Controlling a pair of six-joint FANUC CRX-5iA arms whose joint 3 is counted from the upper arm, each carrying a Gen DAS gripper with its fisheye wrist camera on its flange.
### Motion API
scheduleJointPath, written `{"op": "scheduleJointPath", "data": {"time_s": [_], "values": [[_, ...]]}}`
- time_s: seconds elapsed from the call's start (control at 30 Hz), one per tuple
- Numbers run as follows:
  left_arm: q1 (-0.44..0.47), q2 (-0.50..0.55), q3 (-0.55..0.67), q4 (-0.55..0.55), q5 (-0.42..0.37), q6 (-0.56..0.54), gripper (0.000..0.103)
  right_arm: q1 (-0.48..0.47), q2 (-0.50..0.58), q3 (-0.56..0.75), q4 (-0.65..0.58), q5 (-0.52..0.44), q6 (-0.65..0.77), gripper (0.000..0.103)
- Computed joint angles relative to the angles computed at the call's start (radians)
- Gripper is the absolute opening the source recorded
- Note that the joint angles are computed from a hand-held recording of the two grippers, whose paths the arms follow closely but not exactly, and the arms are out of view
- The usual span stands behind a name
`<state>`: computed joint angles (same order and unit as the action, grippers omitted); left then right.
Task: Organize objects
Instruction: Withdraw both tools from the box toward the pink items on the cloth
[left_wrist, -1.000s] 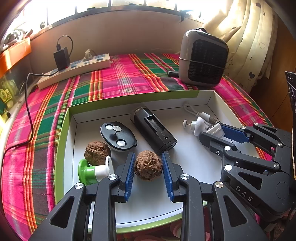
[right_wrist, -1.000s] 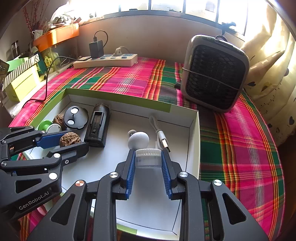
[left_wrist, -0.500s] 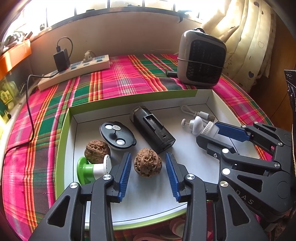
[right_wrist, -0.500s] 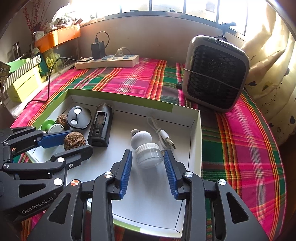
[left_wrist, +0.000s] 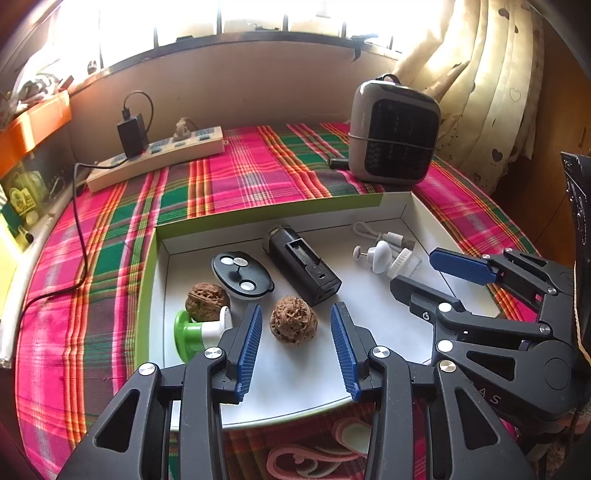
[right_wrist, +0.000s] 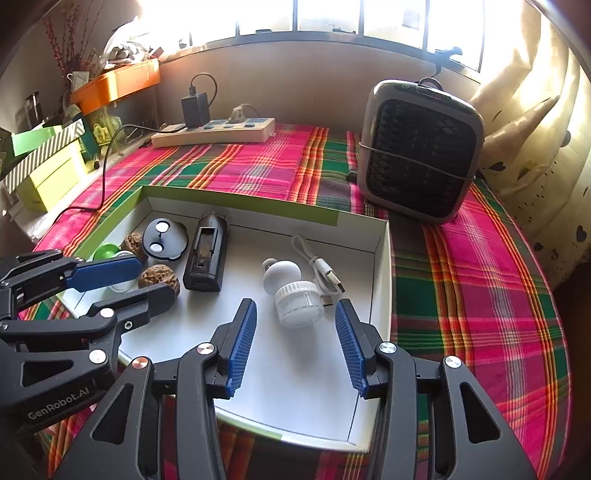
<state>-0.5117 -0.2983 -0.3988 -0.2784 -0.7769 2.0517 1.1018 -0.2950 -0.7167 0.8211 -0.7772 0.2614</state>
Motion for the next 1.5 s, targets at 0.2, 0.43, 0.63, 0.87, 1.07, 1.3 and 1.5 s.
{"op": "scheduleJointPath", "data": {"time_s": [0.2,0.43,0.63,0.87,1.07,1.3,1.5], "values": [[-0.029,-0.034,-0.004,-0.036,-0.025,0.044,0.037,0.031,-0.035,-0.019,0.028,-0.02,-0.046,0.046],[-0.048,-0.096,-0.032,-0.055,-0.038,0.086,0.037,0.085,-0.074,-0.039,0.054,-0.052,-0.085,0.046],[-0.075,-0.137,-0.046,-0.086,-0.074,0.14,0.037,0.136,-0.106,-0.054,0.07,-0.077,-0.107,0.046],[-0.072,-0.229,-0.092,-0.098,-0.106,0.186,0.037,0.203,-0.133,-0.068,0.069,-0.097,-0.113,0.046],[-0.052,-0.297,-0.131,-0.094,-0.135,0.202,0.038,0.248,-0.148,-0.083,0.054,-0.078,-0.107,0.046],[0.013,-0.355,-0.195,-0.012,-0.127,0.152,0.038,0.271,-0.121,-0.067,-0.02,-0.047,-0.041,0.046],[0.022,-0.375,-0.22,0.017,-0.129,0.134,0.039,0.275,-0.097,-0.055,-0.077,-0.036,0.011,0.046]]}}
